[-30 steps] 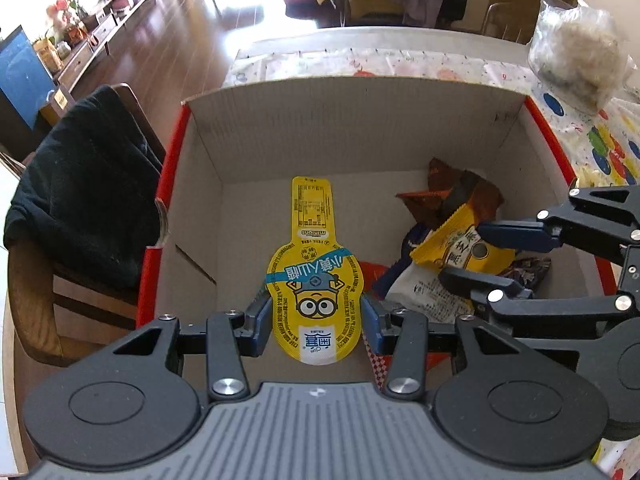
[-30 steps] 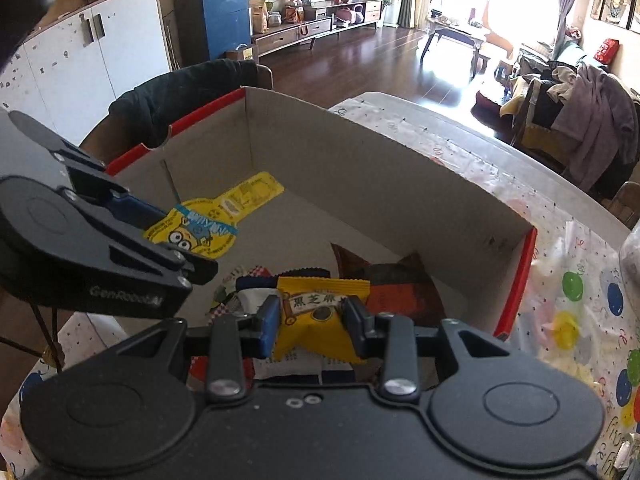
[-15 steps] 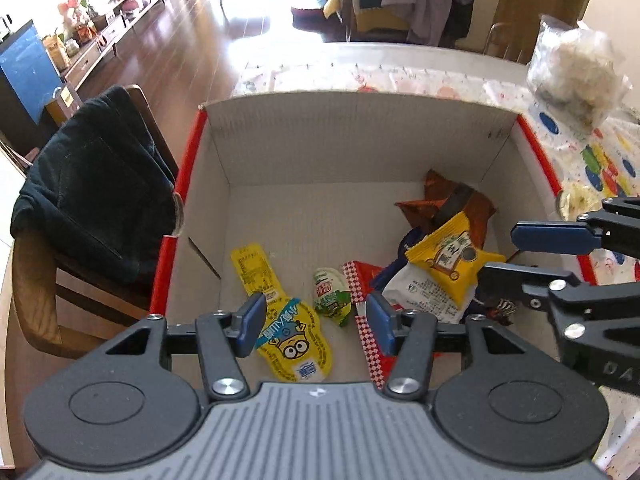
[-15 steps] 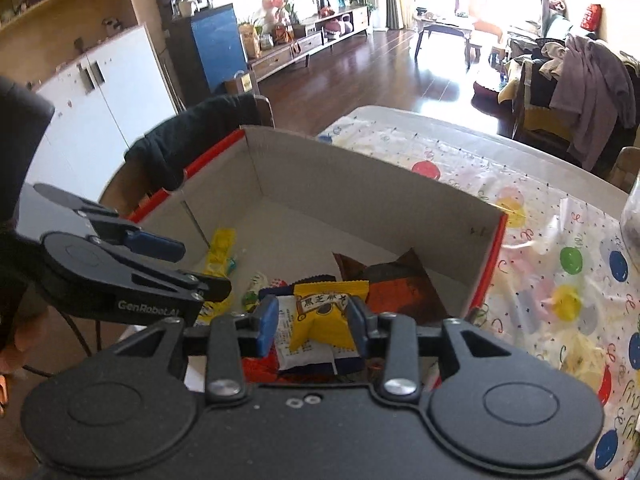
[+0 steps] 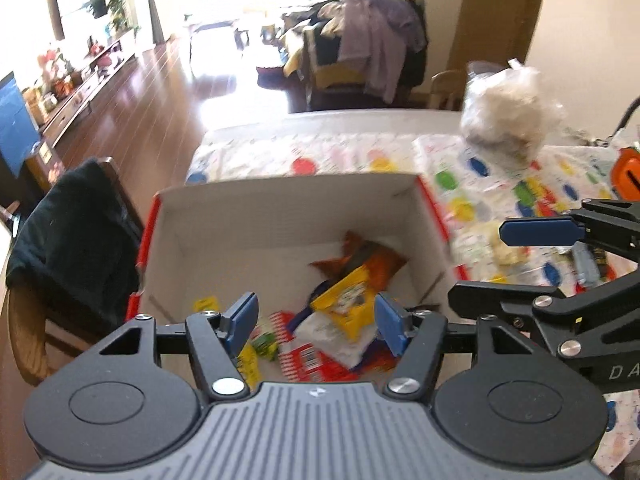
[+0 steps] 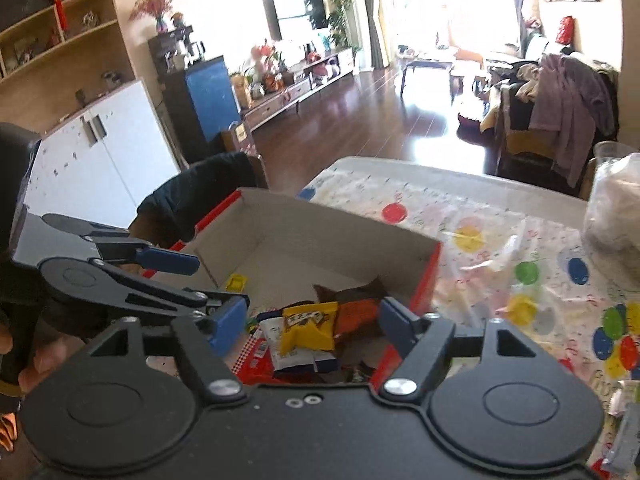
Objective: Organize snacks
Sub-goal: 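Move both grippers back to the snack pile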
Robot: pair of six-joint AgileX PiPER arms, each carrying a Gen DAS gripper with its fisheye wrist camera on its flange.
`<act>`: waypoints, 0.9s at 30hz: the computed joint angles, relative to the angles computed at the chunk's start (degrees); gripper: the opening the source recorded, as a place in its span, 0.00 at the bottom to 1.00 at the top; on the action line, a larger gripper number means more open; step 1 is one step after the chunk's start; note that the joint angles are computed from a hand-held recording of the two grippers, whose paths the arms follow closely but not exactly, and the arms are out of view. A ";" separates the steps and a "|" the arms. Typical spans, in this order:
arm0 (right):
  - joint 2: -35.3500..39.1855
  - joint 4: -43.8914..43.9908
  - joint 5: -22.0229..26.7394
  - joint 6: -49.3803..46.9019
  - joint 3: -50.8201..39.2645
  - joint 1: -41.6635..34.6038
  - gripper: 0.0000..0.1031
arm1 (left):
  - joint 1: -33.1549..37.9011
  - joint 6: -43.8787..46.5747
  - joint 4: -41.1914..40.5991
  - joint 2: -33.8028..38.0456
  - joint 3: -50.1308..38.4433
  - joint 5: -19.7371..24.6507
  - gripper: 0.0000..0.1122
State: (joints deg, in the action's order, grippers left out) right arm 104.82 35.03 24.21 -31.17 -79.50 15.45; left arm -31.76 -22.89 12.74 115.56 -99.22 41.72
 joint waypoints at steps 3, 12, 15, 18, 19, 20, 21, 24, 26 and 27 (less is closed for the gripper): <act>-2.95 2.50 -1.24 -2.44 3.39 -1.73 0.79 | -2.18 -1.13 2.04 0.04 -1.34 -0.19 0.58; -11.32 15.07 -1.17 -15.63 12.93 -10.09 0.82 | -7.25 -0.93 2.44 3.07 -7.65 -0.19 0.65; -13.82 18.71 -1.45 -19.60 16.13 -13.25 0.89 | -8.56 -1.14 1.65 4.94 -10.64 0.15 0.66; -16.29 22.28 -1.37 -23.98 19.37 -16.94 0.94 | -9.93 -1.39 0.98 7.36 -14.54 1.20 0.70; -16.89 22.92 -1.58 -25.05 20.29 -18.11 0.95 | -10.43 -1.58 1.10 8.26 -15.92 1.59 0.71; -17.40 23.62 -1.36 -26.16 21.00 -19.40 0.96 | -11.07 -1.85 1.23 9.00 -17.13 1.89 0.71; -17.79 24.67 -0.78 -27.63 21.64 -20.87 0.97 | -11.54 -1.78 1.06 9.85 -18.45 2.15 0.71; -18.44 27.71 0.81 -32.19 23.23 -25.56 1.00 | -13.15 -2.09 0.74 13.55 -24.29 4.17 0.73; -18.52 29.53 1.56 -35.46 24.16 -28.30 1.00 | -14.06 -2.07 0.02 16.76 -29.59 6.31 0.74; -18.31 30.57 2.09 -37.56 24.57 -30.05 1.00 | -14.49 -1.92 -0.56 19.06 -33.45 7.95 0.74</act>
